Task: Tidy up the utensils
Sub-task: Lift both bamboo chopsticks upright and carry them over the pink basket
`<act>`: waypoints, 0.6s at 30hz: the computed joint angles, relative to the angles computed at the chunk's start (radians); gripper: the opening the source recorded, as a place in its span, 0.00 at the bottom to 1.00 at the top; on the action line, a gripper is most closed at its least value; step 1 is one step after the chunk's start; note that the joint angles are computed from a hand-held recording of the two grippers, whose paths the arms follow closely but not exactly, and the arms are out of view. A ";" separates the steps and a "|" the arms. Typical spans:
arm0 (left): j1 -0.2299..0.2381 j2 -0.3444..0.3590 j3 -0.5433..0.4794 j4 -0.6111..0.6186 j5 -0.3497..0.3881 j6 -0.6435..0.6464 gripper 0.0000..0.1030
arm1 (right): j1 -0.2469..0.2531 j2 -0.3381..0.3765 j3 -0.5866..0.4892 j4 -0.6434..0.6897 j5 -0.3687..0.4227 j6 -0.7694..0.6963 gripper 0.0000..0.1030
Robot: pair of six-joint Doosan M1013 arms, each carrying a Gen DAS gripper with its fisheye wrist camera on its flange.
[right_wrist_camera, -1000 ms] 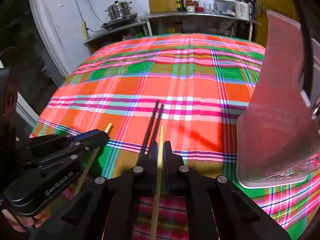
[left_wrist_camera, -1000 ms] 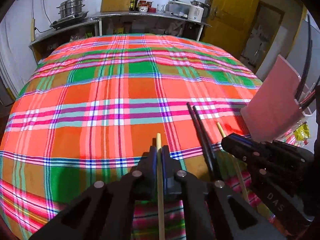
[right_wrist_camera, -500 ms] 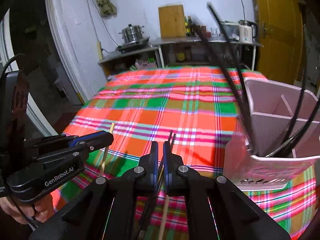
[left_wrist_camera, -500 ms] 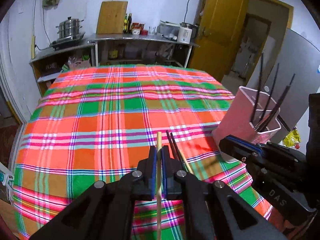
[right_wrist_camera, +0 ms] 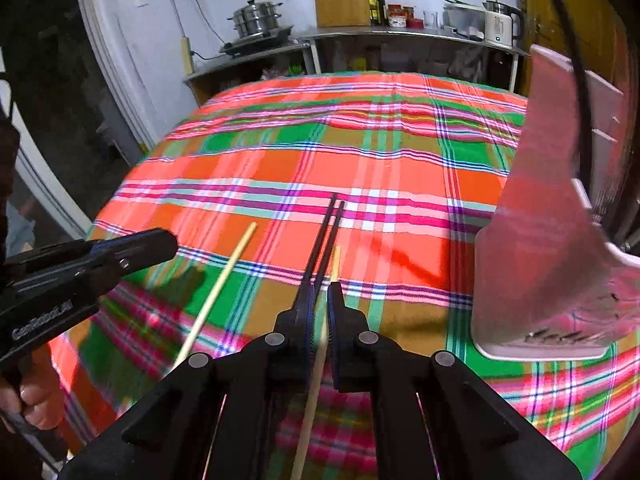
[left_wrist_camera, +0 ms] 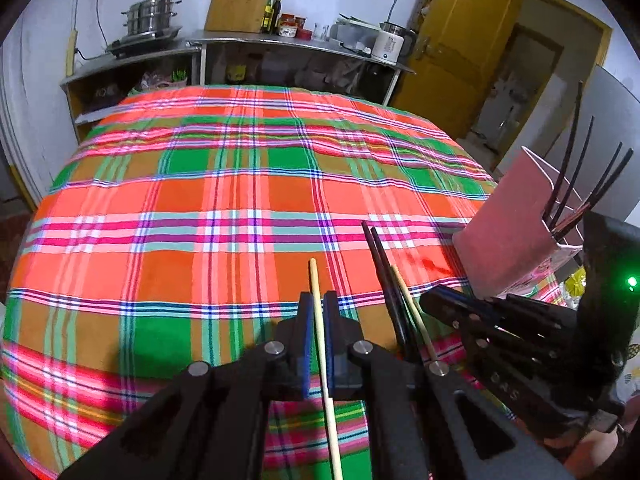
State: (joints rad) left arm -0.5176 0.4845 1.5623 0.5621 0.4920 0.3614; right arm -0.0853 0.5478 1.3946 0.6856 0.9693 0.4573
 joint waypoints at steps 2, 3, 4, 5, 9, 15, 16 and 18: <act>0.009 0.008 -0.005 -0.049 -0.020 0.044 0.06 | 0.007 0.011 -0.011 -0.015 -0.007 0.021 0.06; 0.013 0.015 -0.012 -0.075 -0.021 0.071 0.06 | 0.008 0.016 -0.017 -0.024 -0.007 0.028 0.06; 0.015 0.021 -0.019 -0.090 -0.018 0.088 0.08 | 0.013 0.021 -0.022 -0.036 -0.011 0.037 0.06; 0.018 0.030 -0.028 -0.112 -0.015 0.109 0.08 | 0.015 0.023 -0.024 -0.042 -0.011 0.040 0.06; 0.028 0.056 -0.056 -0.183 -0.005 0.181 0.12 | 0.023 0.029 -0.025 -0.057 -0.019 0.041 0.06; 0.034 0.093 -0.104 -0.244 0.055 0.260 0.12 | 0.033 0.040 -0.041 -0.083 -0.022 0.069 0.06; 0.034 0.095 -0.105 -0.234 0.053 0.257 0.12 | 0.036 0.041 -0.044 -0.090 -0.023 0.072 0.06; 0.035 0.100 -0.116 -0.246 0.065 0.274 0.12 | 0.040 0.045 -0.052 -0.100 -0.022 0.074 0.06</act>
State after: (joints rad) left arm -0.4823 0.5842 1.4462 0.3156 0.5571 0.6356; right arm -0.0457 0.5924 1.3431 0.5851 0.9473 0.5315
